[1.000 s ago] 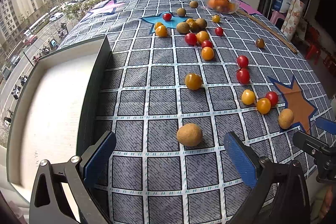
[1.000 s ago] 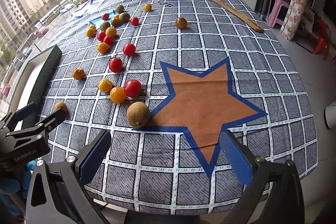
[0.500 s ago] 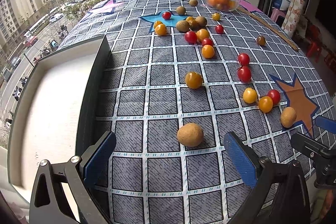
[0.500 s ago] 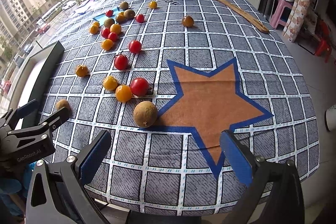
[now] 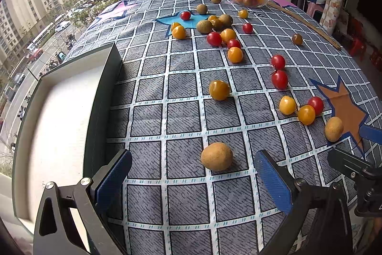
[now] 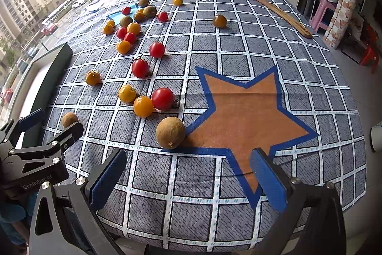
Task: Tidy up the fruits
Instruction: 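Grasp a brown kiwi with the left gripper while the right gripper grasps another kiwi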
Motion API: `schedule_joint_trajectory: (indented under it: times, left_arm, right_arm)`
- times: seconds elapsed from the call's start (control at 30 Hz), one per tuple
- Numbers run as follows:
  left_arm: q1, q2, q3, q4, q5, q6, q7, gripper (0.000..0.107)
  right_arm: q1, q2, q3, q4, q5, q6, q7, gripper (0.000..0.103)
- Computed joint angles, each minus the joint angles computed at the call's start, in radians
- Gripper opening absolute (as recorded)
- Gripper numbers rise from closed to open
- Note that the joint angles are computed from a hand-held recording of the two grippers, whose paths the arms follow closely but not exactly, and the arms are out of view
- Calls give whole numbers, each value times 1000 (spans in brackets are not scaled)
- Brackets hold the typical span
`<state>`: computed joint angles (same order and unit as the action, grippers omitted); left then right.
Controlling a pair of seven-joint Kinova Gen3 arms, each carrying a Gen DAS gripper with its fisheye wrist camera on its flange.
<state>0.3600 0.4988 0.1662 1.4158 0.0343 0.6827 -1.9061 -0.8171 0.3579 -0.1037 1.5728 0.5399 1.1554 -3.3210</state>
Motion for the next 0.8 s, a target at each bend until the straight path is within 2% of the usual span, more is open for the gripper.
schedule_joint_trajectory:
  times: [0.07, 0.13, 0.17, 0.23, 0.3, 0.33, 0.37, 0.4, 0.43, 0.47, 0.63, 0.8]
  left_arm:
    - [9, 5, -5, -5, -11, 5, 2, 102]
    - [22, 9, -14, -12, -27, 12, 8, 89]
    - [15, 13, -7, -16, -22, 19, 2, 84]
    - [7, 20, -1, -33, -10, 42, 0, 81]
    - [-12, 23, 16, -43, 16, 58, -18, 65]
    - [-22, 28, 26, -52, 32, 73, -31, 59]
    - [-36, 32, 39, -58, 51, 85, -51, 46]
    - [-50, 34, 54, -62, 72, 95, -77, 30]
    - [-48, 31, 53, -58, 77, 94, -91, 27]
    - [-44, 26, 49, -50, 77, 88, -100, 27]
    - [-127, 27, 89, -67, 207, 162, -184, 27]
    - [-174, -18, 87, -38, 283, 165, -256, 27]
  right_arm:
    - [8, 5, -1, -2, -6, -8, 13, 102]
    - [15, 11, 0, -6, -11, -17, 27, 98]
    - [17, 15, 2, -12, -13, -16, 35, 92]
    - [15, 30, 6, -34, -11, 3, 56, 89]
    - [13, 44, 10, -58, -10, 20, 84, 78]
    - [11, 52, 12, -72, -9, 32, 101, 75]
    - [8, 64, 14, -89, -8, 50, 118, 65]
    - [1, 75, 18, -107, -5, 73, 132, 51]
    - [-8, 79, 24, -113, -1, 80, 138, 42]
    - [-8, 73, 24, -106, 0, 71, 132, 28]
    - [3, -4, 23, -4, -8, -63, 33, 28]
    - [8, -26, 5, -2, 0, -92, 15, 28]
